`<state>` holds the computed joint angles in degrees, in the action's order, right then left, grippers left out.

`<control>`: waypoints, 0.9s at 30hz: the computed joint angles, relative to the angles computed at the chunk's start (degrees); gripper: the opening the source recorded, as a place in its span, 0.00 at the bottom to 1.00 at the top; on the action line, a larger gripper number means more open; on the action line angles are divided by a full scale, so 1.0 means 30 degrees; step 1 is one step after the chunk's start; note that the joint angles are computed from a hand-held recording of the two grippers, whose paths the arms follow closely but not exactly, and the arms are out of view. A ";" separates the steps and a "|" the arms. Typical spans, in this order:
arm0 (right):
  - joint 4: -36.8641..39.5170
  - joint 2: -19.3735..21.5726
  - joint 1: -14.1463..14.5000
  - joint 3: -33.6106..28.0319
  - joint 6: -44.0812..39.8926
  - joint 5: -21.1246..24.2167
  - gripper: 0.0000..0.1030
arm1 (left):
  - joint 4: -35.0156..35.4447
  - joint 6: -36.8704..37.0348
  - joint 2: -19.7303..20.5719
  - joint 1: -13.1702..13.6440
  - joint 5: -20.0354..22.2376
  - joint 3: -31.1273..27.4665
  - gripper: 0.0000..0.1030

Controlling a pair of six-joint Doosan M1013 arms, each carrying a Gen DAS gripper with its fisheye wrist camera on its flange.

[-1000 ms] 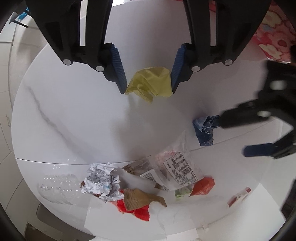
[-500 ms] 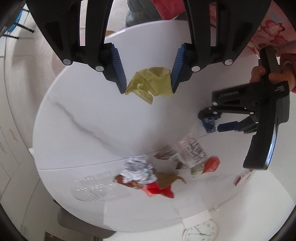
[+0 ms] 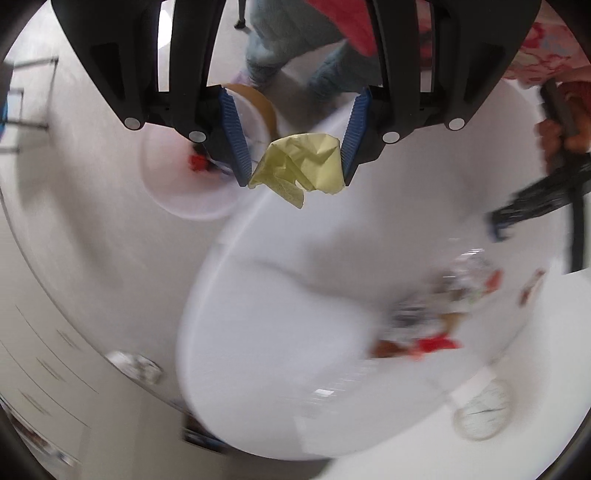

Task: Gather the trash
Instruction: 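Carry the yellow paper and blue wrapper to the wastebasket and release both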

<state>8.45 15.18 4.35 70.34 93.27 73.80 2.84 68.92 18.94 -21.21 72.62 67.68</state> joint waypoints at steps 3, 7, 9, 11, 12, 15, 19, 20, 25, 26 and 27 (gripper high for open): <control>-0.0569 0.0232 -0.0629 0.0470 0.0607 0.0972 0.49 | -0.0496 0.0236 -0.0276 -0.0282 -0.0091 -0.0151 0.36; -0.0172 0.0548 -0.1280 0.1091 0.0978 0.2112 0.60 | -0.0483 0.0686 -0.0240 -0.0864 -0.0044 -0.0791 0.36; -0.0472 0.0598 -0.1456 0.1325 0.1664 0.2416 0.80 | -0.0673 0.1010 -0.0148 -0.1193 -0.0042 -0.1197 0.36; -0.0617 0.0456 -0.1637 0.1531 0.2272 0.2235 0.87 | -0.0780 0.1402 0.0127 -0.1452 0.0142 -0.1850 0.36; -0.0540 0.0362 -0.1807 0.1615 0.2498 0.2160 0.88 | -0.0828 0.1602 0.0182 -0.1593 0.0129 -0.1981 0.36; -0.0751 0.0145 -0.2088 0.1694 0.2848 0.2039 0.91 | -0.1284 0.2501 0.0599 -0.2137 0.0411 -0.2794 0.36; -0.0998 -0.0251 -0.2642 0.1818 0.3224 0.1729 0.93 | -0.1905 0.3635 0.1209 -0.2891 0.1028 -0.3937 0.36; -0.0929 -0.0343 -0.2808 0.1850 0.3273 0.1679 0.93 | -0.2012 0.3867 0.1298 -0.3026 0.1094 -0.4101 0.36; -0.0956 -0.1004 -0.3487 0.2225 0.3537 0.1360 0.93 | -0.3783 0.5393 0.2538 -0.3703 0.2185 -0.6014 0.36; -0.1031 -0.1114 -0.3588 0.2290 0.3546 0.1288 0.93 | -0.3980 0.5557 0.2740 -0.3839 0.2437 -0.6318 0.36; -0.1091 -0.1203 -0.3679 0.2346 0.3555 0.1232 0.93 | -0.4192 0.5760 0.3009 -0.3983 0.2751 -0.6695 0.36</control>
